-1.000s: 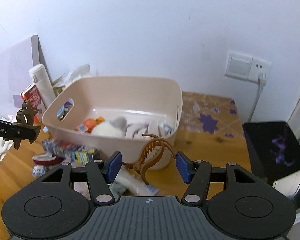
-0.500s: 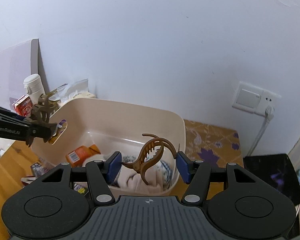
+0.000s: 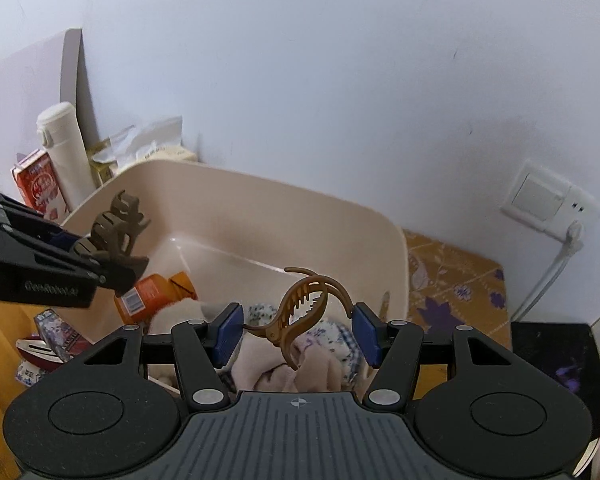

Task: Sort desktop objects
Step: 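Carry both claw clips into the basket and open both tools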

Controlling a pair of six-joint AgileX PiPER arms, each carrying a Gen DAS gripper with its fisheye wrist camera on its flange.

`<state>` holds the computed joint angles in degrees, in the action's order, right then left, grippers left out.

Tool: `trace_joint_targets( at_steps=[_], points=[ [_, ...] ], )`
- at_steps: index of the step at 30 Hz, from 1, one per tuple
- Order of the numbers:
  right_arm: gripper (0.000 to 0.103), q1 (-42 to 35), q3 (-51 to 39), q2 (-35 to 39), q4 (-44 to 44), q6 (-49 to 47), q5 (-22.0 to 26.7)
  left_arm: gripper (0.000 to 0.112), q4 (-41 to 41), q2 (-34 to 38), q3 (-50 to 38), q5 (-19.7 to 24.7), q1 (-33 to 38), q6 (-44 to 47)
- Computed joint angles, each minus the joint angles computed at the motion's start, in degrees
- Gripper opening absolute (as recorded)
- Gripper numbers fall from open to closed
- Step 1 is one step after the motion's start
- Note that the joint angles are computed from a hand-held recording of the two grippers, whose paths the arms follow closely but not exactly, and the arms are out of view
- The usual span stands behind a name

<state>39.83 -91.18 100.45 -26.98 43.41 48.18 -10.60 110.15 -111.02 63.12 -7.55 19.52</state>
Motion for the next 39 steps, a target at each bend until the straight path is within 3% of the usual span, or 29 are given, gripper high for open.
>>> trace_joint_targets(
  at_steps=[15, 17, 21, 23, 33, 39],
  points=[
    [0.058, -0.9, 0.1, 2.4, 5.0, -1.8, -0.1, 0.032, 0.7, 2.6, 1.0, 1.8, 0.7, -0.8],
    [0.065, -0.7, 0.4, 2.3, 4.7, -1.3, 0.0, 0.039, -0.3, 2.4, 1.0, 2.0, 1.0, -0.3],
    [0.068, -0.1, 1.4, 1.4, 3.9, -0.7, -0.2, 0.058, -2.0, 1.4, 1.1, 2.4, 1.3, 0.6],
    [0.072, 0.3, 1.8, 0.9, 3.5, -0.5, -0.2, 0.077, -0.2, 0.0, 2.4, 0.7, 0.8, -1.3],
    [0.088, 2.0, 5.1, -3.1, -0.5, 3.1, -0.4, 0.079, -2.7, -3.2, 3.3, 0.5, 4.7, 1.7],
    [0.095, 3.5, 6.5, -5.2, -2.2, 4.2, 0.0, 0.081, -6.7, -6.8, 6.2, 0.1, 8.1, 8.8]
  ],
)
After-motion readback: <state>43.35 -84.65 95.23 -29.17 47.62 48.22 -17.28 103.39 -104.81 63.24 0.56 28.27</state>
